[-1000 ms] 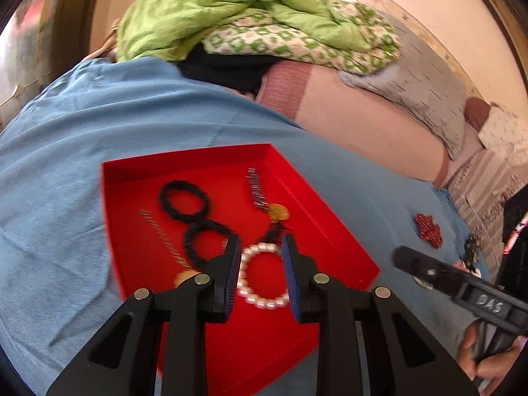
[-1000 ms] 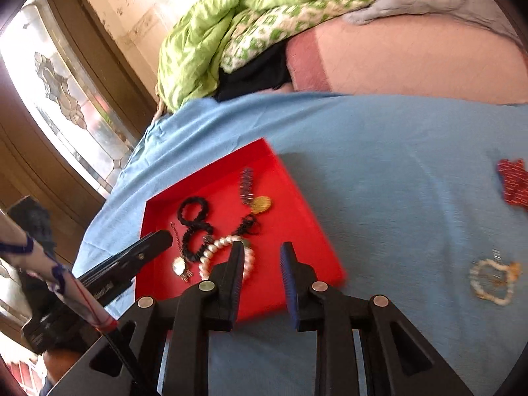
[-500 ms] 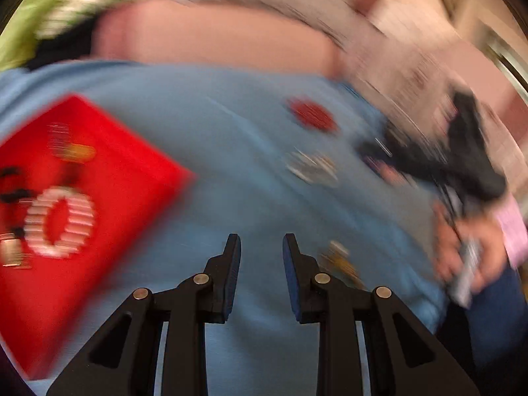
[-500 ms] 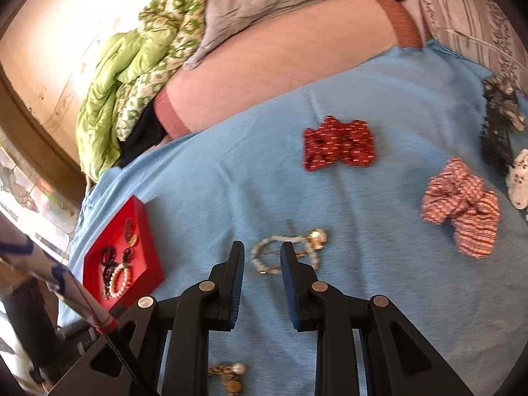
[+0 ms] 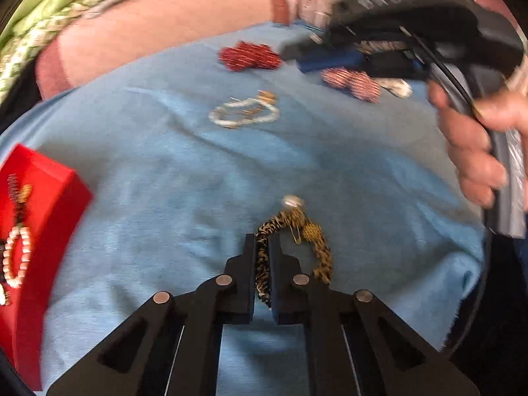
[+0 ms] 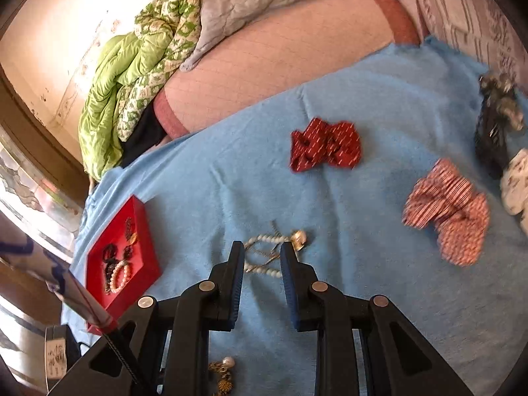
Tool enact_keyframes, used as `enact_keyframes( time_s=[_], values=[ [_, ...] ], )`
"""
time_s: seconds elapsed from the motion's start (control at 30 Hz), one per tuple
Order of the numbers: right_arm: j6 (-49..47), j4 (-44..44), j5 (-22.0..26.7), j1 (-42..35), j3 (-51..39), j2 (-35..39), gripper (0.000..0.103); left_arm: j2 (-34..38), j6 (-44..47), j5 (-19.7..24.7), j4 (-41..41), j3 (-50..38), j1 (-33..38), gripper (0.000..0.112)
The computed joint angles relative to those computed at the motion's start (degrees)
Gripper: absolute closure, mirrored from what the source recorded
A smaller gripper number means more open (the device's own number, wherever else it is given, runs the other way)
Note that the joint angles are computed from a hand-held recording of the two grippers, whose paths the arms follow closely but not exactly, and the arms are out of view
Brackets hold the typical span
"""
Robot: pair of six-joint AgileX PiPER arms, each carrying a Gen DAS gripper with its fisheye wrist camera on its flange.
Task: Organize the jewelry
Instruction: 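Grasp the leopard-print bracelet with the left gripper while the right grasps a pearl earring, then carry the leopard bracelet and pearl earring in both grippers into the red tray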
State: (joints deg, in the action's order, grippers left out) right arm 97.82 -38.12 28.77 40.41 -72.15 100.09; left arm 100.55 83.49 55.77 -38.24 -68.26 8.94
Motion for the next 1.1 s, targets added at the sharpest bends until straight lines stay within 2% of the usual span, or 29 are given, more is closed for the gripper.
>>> enact_keyframes(
  time_s=[0.03, 0.13, 0.2, 0.27, 0.33, 0.43, 0.67, 0.87, 0.93, 1.1],
  values=[
    [-1.76, 2.21, -2.08, -0.44, 0.02, 0.48, 0.079, 0.92, -1.00, -0.53, -0.25, -1.61, 0.80, 0.106],
    [-8.24, 8.00, -3.05, 0.00, -2.55, 2.62, 0.079, 4.74, -5.01, 2.28, -2.29, -8.19, 4.13, 0.106],
    [-10.50, 9.78, -3.57, 0.72, -3.83, 3.77, 0.079, 6.24, -5.17, 5.96, -4.64, -11.77, 6.59, 0.106],
    [-15.41, 14.17, -4.28, 1.33, -5.60, 5.54, 0.079, 6.59, -5.11, 7.61, -6.27, -13.48, 8.17, 0.106],
    [-21.04, 18.51, -3.46, 2.07, -7.96, 7.42, 0.079, 7.22, -5.79, 8.66, -6.64, -15.01, 9.00, 0.106],
    [-27.67, 22.40, 0.10, 3.44, -11.37, 9.29, 0.079, 7.86, -6.61, 7.44, -6.55, -15.76, 9.04, 0.106],
    [-34.25, 21.68, 9.16, 8.03, -15.46, 11.67, 0.079, 7.97, -7.16, 8.53, -7.21, -16.66, 9.57, 0.106],
    [-38.77, 20.74, 16.63, 10.22, -21.65, 16.99, 0.079, 7.02, -5.87, 7.09, -7.46, -14.68, 9.02, 0.106],
    [-37.93, 18.68, 18.44, 10.89, -22.90, 17.66, 0.091, 7.11, -6.06, 7.02, -7.50, -14.85, 9.13, 0.106],
    [-35.50, 17.36, 15.89, 9.95, -20.95, 15.84, 0.091, 7.44, -6.58, 7.37, -8.45, -15.70, 9.68, 0.106]
  ],
)
